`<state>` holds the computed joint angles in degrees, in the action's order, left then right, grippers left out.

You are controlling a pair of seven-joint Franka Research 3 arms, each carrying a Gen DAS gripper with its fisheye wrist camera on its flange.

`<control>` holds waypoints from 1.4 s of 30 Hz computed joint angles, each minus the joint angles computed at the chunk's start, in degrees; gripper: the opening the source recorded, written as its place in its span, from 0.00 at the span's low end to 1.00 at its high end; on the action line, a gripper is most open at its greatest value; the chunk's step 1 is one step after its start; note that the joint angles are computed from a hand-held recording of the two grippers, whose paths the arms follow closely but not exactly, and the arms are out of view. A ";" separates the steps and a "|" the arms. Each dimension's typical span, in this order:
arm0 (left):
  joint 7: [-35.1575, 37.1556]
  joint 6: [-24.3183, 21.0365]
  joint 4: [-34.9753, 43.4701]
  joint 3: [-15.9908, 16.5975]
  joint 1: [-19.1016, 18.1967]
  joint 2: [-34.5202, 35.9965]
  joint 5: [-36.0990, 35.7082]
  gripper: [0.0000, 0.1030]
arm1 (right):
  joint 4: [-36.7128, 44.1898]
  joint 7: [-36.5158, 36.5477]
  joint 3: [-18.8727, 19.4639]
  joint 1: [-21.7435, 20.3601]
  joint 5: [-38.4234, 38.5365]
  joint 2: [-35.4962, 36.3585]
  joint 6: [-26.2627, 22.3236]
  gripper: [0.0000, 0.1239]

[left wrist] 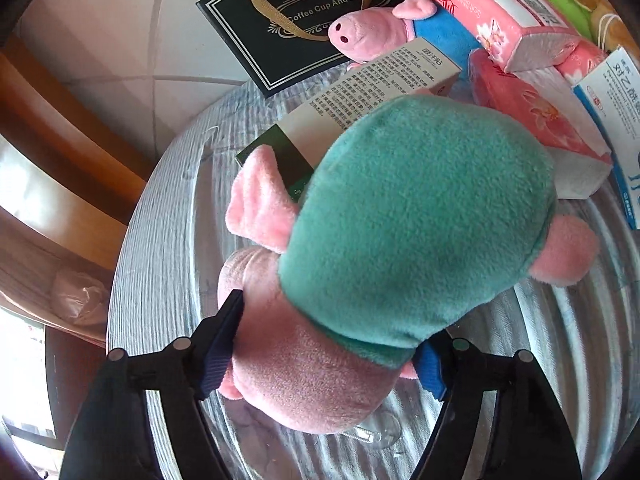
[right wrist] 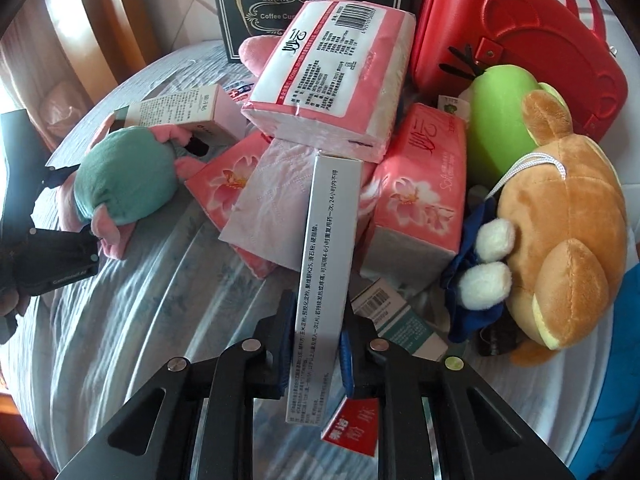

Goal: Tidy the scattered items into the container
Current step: 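Grasp the pink-green plush pig with the left gripper while the right gripper grasps a white medicine box, then lift and carry the plush pig and medicine box over the blue crate with both grippers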

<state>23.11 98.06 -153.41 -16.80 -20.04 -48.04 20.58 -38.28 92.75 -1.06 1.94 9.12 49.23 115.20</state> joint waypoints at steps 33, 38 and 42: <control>-25.26 -12.73 11.15 -6.93 -8.01 2.95 -11.03 0.68 | -42.03 -1.55 -0.97 1.58 4.16 -30.54 13.48 0.14; -29.10 -14.49 14.16 -8.01 -9.24 5.35 -12.15 0.68 | -49.46 -1.48 -1.15 1.68 4.51 -37.32 15.03 0.14; -32.19 -16.02 17.31 -8.89 -9.85 7.15 -12.23 0.68 | -55.84 -0.95 -1.39 1.43 5.26 -43.65 15.55 0.14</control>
